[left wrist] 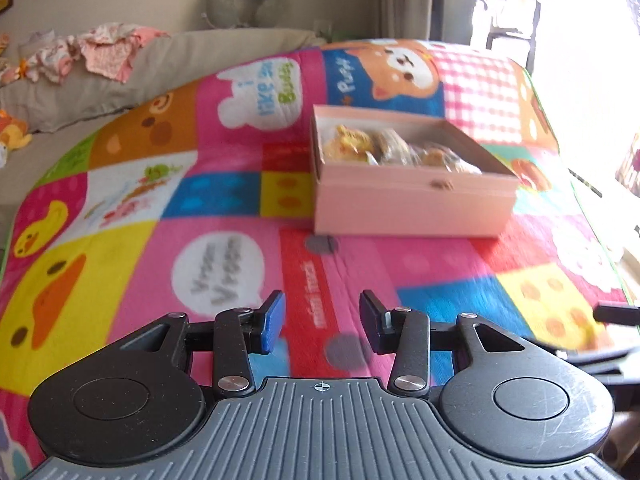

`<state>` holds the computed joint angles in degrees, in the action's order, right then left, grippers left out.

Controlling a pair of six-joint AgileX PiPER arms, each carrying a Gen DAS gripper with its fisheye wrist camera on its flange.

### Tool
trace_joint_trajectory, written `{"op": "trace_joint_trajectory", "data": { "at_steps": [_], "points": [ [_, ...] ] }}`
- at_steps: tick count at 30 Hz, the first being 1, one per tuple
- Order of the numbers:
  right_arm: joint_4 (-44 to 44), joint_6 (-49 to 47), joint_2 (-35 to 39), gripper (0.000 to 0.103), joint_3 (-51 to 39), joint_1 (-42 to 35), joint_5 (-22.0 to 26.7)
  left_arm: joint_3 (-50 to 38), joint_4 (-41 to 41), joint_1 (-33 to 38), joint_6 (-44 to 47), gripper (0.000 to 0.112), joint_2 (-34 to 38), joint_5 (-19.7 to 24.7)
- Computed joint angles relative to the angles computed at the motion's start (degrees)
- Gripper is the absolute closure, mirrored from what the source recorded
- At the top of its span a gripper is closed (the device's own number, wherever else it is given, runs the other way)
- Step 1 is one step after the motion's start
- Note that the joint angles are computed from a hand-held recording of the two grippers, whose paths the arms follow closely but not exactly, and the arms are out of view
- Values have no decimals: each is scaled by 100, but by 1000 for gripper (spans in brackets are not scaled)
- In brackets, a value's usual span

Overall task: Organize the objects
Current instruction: 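Open the left gripper off the box wall while withdrawing the right gripper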

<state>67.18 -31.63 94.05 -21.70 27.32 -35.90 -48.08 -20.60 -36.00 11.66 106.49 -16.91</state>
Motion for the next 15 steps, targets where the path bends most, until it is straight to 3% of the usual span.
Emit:
{"op": "trace_joint_trajectory", "data": {
  "at_steps": [3,6,11,15],
  "points": [
    [-103,237,-13,0,20,-92,107,135,-162,-309,182,65,123,-127],
    [-670,985,124,0,200,-114,-184,298,-945,-700,994,64,277,-814],
    [-389,1221,281,0,237,122,-549,287,-531,-598,490,65,305,-774],
    [-257,821,350,0,116,177,-585,188,-1039,-736,891,65,374,-822]
  ]
}}
